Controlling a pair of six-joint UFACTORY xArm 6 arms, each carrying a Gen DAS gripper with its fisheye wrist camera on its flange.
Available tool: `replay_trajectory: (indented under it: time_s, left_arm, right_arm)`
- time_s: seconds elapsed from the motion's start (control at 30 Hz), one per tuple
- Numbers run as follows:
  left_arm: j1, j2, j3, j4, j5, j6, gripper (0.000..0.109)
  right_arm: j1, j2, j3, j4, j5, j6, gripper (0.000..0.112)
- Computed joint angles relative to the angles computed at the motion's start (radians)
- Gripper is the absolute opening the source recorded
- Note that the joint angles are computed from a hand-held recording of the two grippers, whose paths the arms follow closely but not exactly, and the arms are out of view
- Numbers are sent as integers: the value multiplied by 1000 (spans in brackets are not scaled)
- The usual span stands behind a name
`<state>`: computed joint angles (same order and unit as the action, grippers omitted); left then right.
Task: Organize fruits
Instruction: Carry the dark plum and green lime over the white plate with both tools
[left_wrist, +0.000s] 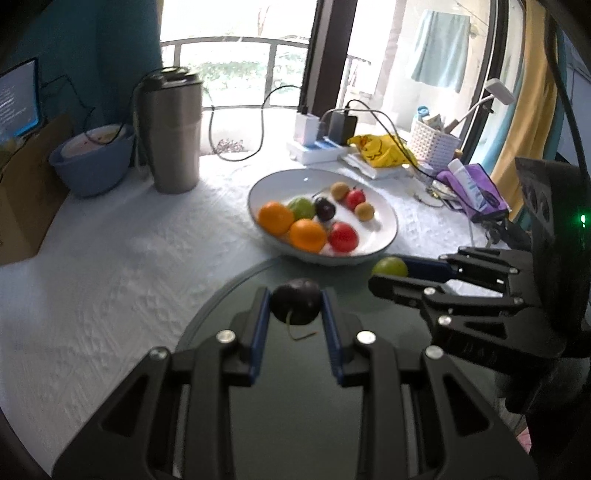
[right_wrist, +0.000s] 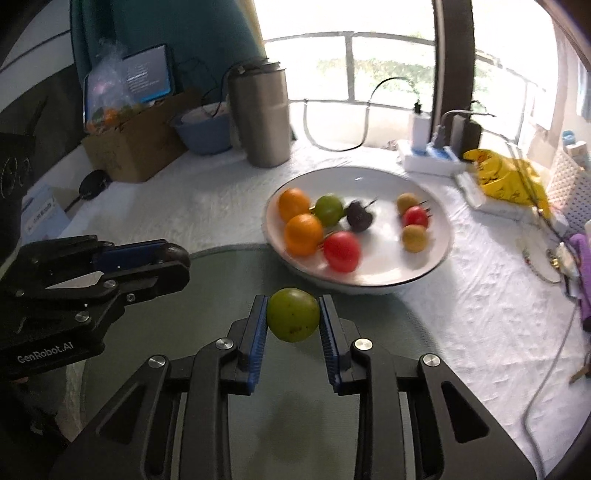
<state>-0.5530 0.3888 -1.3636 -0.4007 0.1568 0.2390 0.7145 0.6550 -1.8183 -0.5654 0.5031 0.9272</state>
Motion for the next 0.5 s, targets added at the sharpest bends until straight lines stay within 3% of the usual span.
replay_trajectory:
  time_s: [0.3,0.5]
  left_arm:
    - [-13,96,-175,109,73,-80,29]
    - [-12,178,-310,136,118,-97,29]
  right_arm:
    - [-60,-91,104,-121,-26,102,29]
    - [-94,-86,96,-119,-43,94,29]
